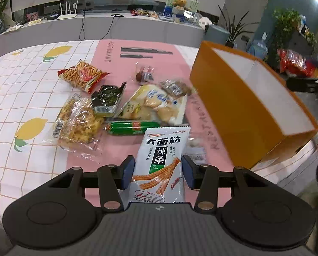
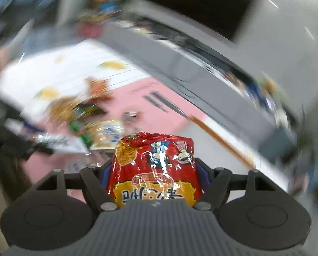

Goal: Organize snacks
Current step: 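Drop the red chip bag into the box with the right tool while the left tool lifts the white packet, then lower the white spicy-strip packet into the orange box and open the left tool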

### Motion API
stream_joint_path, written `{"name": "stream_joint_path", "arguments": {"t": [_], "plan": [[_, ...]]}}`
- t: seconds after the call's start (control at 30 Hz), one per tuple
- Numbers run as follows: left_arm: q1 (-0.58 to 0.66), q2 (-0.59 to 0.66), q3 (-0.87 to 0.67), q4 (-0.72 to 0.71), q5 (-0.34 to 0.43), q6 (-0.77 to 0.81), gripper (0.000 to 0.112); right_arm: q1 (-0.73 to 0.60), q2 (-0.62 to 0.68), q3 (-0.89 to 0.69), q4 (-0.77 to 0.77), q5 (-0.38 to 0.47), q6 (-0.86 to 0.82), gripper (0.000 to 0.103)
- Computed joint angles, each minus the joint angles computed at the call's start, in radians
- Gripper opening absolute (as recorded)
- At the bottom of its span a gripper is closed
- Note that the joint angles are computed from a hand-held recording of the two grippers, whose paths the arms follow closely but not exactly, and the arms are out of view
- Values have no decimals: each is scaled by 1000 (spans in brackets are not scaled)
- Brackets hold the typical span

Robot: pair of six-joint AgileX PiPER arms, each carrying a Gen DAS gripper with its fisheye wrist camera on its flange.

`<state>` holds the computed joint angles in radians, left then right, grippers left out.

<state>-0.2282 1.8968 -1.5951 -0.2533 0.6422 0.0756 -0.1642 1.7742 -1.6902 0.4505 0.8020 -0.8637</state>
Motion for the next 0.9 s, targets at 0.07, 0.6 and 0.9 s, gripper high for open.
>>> {"name": "stream_joint_path", "arguments": {"t": [0.07, 0.6, 0.9], "plan": [[-6, -9, -4, -17, 2, -1, 54, -36, 41, -2, -20, -22, 143, 72], [-119, -6, -160, 86, 76, -140, 54, -48, 221, -71, 108, 75, 432, 92], [-215, 125, -404, 120, 173, -213, 54, -199, 36, 131, 380, 69, 73, 92]]}}
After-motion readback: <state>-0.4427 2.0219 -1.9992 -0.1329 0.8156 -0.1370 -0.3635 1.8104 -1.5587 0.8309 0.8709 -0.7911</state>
